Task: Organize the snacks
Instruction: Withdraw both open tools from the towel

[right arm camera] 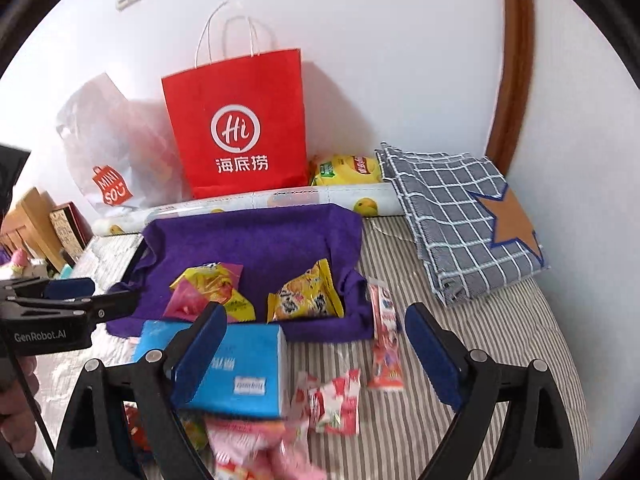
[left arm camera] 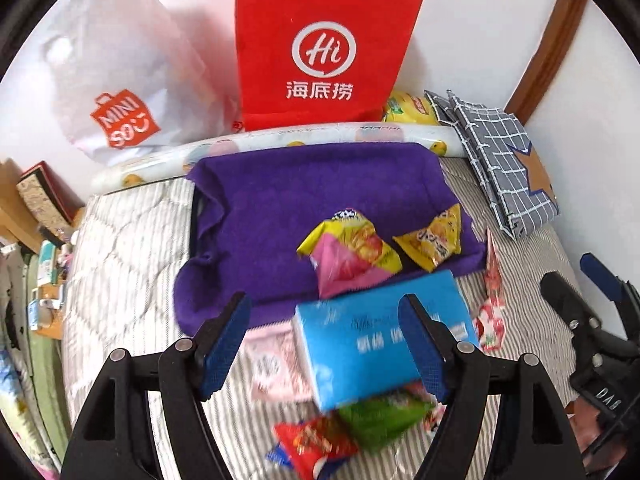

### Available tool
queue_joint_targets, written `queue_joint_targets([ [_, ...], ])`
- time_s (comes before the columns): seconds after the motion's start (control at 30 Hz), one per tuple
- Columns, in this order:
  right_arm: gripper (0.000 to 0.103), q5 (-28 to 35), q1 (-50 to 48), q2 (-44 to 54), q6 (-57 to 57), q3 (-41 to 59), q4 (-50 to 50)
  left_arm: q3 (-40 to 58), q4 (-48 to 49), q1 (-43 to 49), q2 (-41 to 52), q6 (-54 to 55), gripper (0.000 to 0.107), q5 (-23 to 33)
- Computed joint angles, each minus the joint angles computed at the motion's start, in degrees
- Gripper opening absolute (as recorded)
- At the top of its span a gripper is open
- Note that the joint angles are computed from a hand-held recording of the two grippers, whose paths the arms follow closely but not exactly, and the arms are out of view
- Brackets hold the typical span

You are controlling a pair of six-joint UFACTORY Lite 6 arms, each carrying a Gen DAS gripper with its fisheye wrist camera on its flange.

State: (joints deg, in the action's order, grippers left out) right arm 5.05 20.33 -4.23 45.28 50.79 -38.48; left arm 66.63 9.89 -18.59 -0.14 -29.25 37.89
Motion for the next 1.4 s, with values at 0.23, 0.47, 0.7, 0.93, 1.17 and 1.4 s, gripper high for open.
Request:
queue_joint_targets([
  [0.23, 0.096, 6.7, 4.7, -15.6, 12.8, -10.4, -11.5, -9.6, 6.7, -5.2, -13.2, -9.6, 0.078, 3.6],
  [0.47, 0.099, 15.2, 11.9, -27.3, 18.1, -17.6, -17.0, -18.2, 9.1, -8.9, -26.6, -14.8, 0.078, 4.0],
  [0.7, 0.099, 18.2, 14.9, -37.1, 24.3, -25.5, -21.1, -23.0, 15.0, -15.8, -36.7, -23.3, 0.078, 8.8],
  [0.93, 0.099, 21.6, 17.7, -44.2, 25.4, -30.7, -22.5, -28.3, 18.6, -21.6, -44.0, -31.8, 0.078, 10.3],
  [1.17, 0.099, 14.3, 10.4, -47.3, 16.7, -34.9, -15.1, -32.2, 25.5, -27.8, -47.3, -42.0, 0.078, 11.0],
  [1.4, 0.099, 3.4, -0.9, -37.7, -0.2, -34.8, 1.3, -34.6, 19.8, -22.3, -44.9, -35.1, 0.076, 4.4],
])
